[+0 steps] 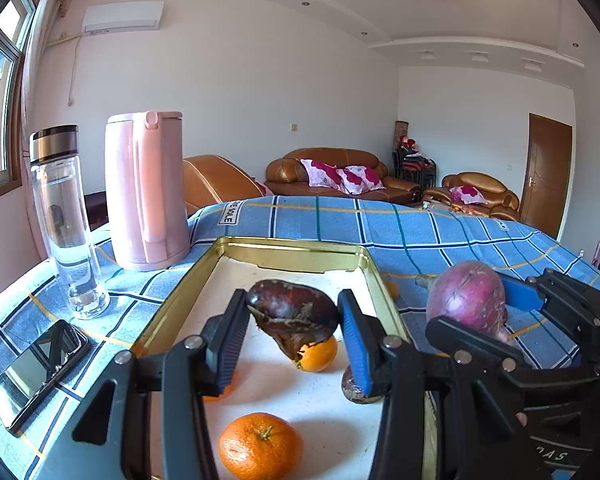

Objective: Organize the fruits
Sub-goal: 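Lower the dark purple fruit into the tray and open the left tool while the right tool holds the beet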

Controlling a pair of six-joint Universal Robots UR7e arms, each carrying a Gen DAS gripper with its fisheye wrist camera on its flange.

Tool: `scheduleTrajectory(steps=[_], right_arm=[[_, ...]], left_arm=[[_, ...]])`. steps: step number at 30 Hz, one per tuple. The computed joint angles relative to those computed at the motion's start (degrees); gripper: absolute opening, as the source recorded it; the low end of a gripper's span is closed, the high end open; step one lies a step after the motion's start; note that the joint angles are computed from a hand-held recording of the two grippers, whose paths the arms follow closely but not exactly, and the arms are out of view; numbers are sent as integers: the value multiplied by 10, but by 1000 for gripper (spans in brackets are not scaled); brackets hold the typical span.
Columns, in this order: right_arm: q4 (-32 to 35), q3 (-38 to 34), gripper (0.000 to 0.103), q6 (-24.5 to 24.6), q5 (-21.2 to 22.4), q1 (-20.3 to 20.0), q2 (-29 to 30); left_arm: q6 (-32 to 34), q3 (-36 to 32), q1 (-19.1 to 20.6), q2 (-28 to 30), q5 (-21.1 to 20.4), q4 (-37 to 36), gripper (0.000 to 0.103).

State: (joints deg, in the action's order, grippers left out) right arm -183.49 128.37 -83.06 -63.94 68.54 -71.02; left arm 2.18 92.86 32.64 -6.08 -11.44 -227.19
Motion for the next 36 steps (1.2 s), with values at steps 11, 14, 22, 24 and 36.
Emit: scheduleTrajectory(steps=[11,14,22,24,36], right_arm=[[-1,1,56,-8,-13,15,11],[-2,0,56,-10,-18,19,14],[-1,2,56,-16,-24,27,19],[1,2,56,-18,-26,29,20],[1,5,56,-32,-46,44,31]], left_arm=[[-66,41,5,-24,11,44,47],[-91,53,6,-32,15,62,47],[-149,85,9,-50,25,105,47],[-173,96,8,-57,27,124,47],[-324,153,13,-104,26,267,47]])
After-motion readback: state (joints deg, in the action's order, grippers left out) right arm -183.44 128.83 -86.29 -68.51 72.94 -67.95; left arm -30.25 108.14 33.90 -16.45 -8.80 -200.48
